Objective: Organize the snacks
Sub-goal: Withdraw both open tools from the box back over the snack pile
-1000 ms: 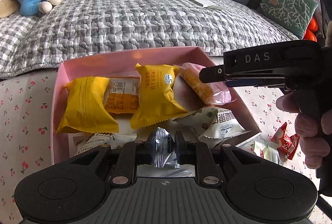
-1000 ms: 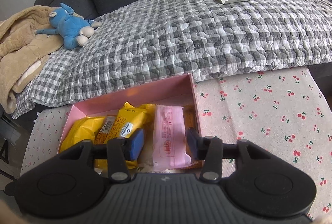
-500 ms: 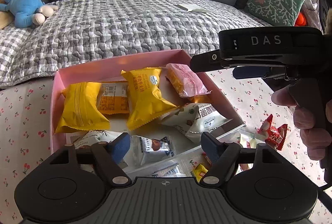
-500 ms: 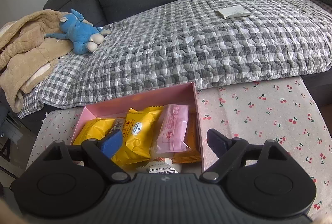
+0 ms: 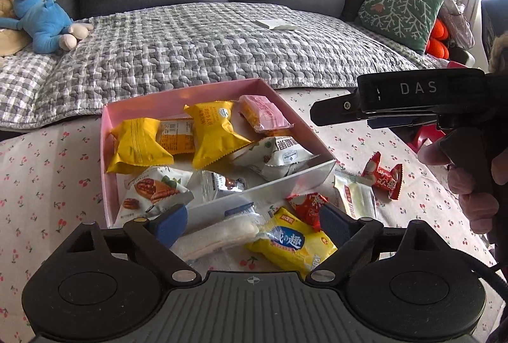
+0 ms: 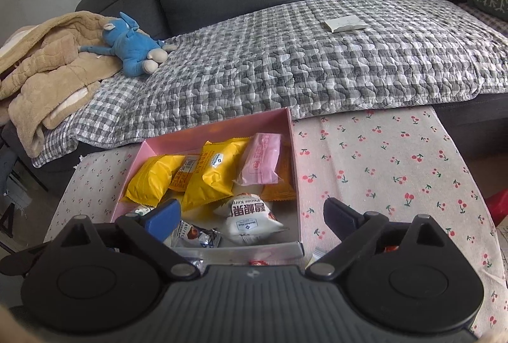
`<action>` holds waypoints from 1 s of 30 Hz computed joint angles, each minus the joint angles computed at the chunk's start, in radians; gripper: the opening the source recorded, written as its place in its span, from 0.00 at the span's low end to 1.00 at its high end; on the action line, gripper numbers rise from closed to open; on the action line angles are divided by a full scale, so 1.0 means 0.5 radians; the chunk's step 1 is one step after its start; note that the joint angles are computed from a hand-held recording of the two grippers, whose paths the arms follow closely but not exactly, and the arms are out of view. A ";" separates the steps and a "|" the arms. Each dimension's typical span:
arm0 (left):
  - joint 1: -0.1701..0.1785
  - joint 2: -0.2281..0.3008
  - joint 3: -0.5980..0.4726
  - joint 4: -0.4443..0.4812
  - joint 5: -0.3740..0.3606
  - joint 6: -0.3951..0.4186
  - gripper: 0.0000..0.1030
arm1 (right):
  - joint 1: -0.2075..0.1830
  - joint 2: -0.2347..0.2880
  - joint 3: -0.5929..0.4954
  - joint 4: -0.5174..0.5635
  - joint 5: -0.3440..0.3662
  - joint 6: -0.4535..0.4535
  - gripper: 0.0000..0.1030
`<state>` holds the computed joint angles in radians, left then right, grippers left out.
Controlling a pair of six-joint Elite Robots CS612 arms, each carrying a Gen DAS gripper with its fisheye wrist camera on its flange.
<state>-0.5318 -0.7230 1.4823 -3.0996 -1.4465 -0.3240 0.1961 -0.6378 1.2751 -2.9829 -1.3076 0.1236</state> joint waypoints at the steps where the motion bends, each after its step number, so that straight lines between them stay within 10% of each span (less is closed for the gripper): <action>1: -0.003 -0.012 0.024 -0.013 0.004 0.002 0.90 | 0.002 -0.007 0.016 -0.008 -0.005 -0.010 0.94; 30: -0.069 -0.070 0.360 -0.156 0.243 -0.056 0.97 | 0.014 -0.136 0.454 -0.301 -0.131 -0.443 1.00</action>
<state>-0.5662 -0.7578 1.6622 -3.1776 -1.3248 -0.3519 0.2030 -0.7060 1.5020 -3.1335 -1.3731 -0.0976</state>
